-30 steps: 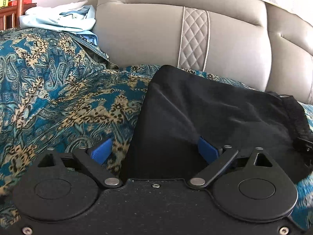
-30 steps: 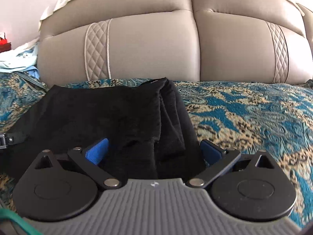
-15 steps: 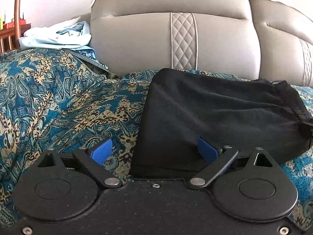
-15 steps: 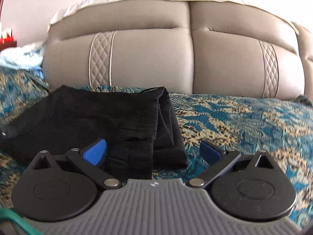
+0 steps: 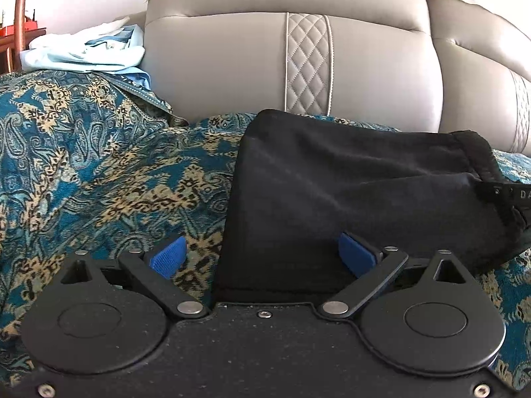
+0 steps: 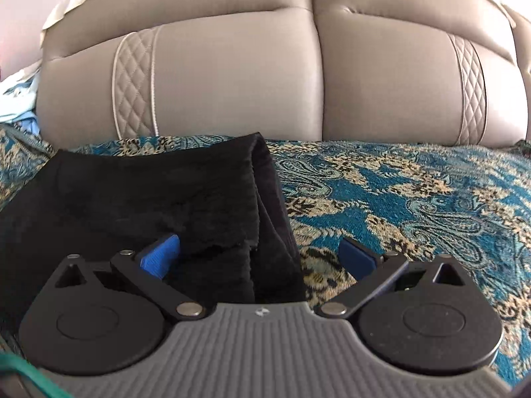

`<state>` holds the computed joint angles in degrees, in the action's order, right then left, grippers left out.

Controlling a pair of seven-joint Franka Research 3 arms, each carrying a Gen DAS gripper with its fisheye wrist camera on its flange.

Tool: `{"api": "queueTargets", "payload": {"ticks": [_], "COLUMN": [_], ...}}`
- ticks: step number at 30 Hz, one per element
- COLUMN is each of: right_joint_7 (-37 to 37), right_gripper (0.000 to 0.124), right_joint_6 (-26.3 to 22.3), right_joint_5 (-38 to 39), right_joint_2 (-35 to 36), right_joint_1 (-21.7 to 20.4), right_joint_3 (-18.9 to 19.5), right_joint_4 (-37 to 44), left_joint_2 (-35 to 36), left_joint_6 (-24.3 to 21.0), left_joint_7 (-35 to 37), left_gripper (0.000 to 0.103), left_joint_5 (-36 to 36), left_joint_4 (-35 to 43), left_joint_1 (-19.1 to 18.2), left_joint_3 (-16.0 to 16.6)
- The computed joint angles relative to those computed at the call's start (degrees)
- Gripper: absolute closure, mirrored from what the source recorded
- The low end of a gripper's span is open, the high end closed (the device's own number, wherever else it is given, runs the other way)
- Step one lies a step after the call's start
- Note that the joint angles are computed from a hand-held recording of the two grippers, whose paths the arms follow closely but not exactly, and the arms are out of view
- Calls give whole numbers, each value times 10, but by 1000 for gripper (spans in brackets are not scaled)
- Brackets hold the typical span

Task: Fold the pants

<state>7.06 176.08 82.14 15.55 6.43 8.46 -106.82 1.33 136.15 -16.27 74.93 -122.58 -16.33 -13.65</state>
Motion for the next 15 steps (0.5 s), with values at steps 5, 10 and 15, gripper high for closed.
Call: {"api": "queueTargets", "payload": {"ticks": [5, 10, 15], "right_joint_7": [-40, -35, -48], "right_gripper": [21, 21, 21], "right_joint_6": [3, -5, 0], "right_joint_5": [42, 44, 59], "right_joint_2": [-2, -2, -8], "right_joint_1": [-1, 7, 9], "right_joint_3": [2, -8, -10], "right_joint_4": [2, 2, -2], "left_joint_2": [2, -1, -1], "left_joint_6": [10, 13, 20], "left_joint_7": [-39, -36, -32], "left_gripper": [2, 1, 1], "left_joint_5": [14, 18, 18], "left_joint_4": [-5, -8, -8], "left_joint_1": [2, 4, 6], "left_joint_3": [3, 3, 4]}}
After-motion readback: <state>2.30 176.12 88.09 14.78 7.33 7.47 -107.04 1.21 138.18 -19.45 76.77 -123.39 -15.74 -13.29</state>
